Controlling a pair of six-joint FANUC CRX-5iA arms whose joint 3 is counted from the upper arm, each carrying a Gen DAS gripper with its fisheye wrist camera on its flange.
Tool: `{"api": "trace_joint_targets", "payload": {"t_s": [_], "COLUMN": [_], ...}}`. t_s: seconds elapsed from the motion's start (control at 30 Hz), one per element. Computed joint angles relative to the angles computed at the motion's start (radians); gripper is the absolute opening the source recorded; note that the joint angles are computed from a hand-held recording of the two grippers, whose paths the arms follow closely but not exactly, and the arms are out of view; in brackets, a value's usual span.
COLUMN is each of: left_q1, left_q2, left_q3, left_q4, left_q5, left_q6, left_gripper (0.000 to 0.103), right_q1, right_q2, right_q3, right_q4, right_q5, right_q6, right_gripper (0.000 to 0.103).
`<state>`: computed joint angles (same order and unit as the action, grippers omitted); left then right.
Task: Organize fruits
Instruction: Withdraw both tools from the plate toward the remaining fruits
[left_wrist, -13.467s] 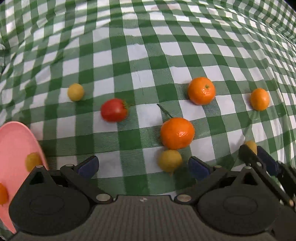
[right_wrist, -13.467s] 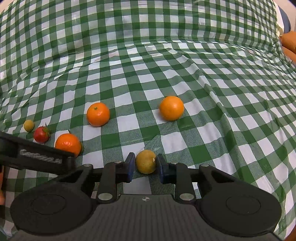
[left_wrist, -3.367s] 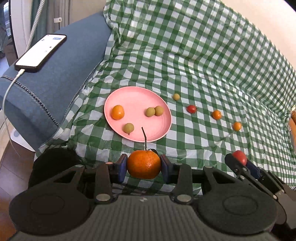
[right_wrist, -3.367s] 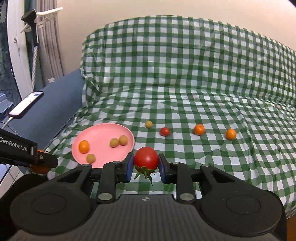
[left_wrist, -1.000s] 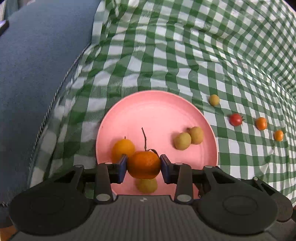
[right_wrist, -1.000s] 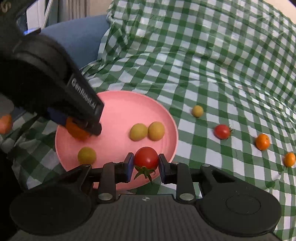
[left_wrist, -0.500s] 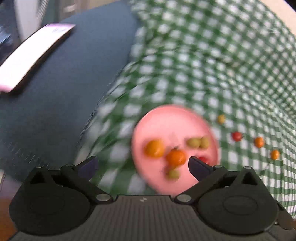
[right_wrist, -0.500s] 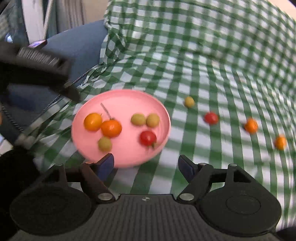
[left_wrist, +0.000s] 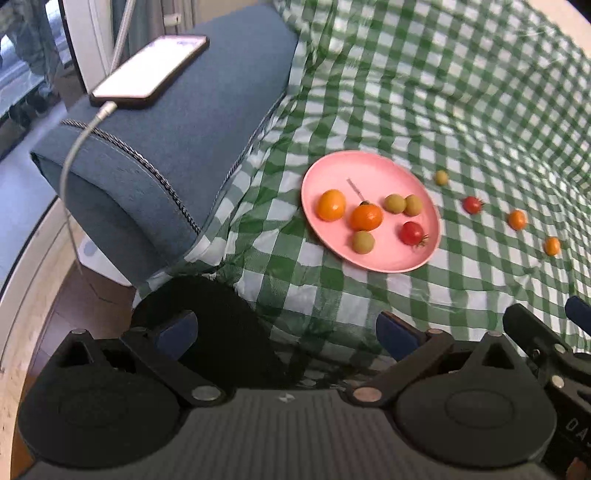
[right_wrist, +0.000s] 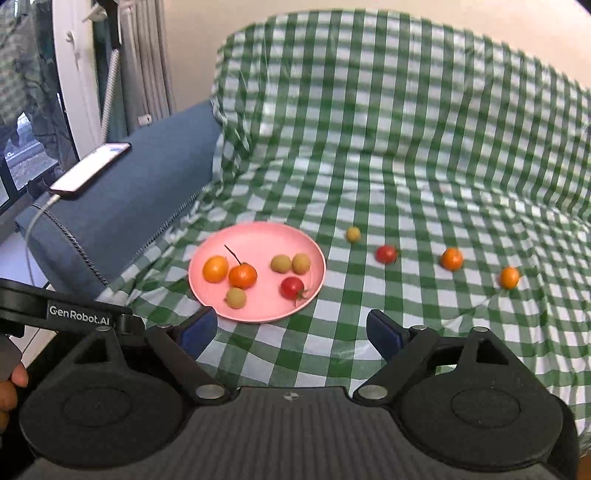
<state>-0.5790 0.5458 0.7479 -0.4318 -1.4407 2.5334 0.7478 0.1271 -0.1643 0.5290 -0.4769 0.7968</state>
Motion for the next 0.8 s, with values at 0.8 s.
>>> {"api": "trace_joint_targets", "payload": {"t_s": [0.8], "left_q1": [-0.164], "left_q2": [-0.068], "left_q3": [0.008], "left_q4": [-0.211], "left_q5": [-0.068], "left_q6": [0.052], "left_gripper": [0.103], "right_q1": [-0.009], "right_q2": [-0.191], "right_q3": [-0.278], "right_q4": [0.470], "right_q5": [0.155], "right_q6": [-0.445], "right_gripper": [0.094]}}
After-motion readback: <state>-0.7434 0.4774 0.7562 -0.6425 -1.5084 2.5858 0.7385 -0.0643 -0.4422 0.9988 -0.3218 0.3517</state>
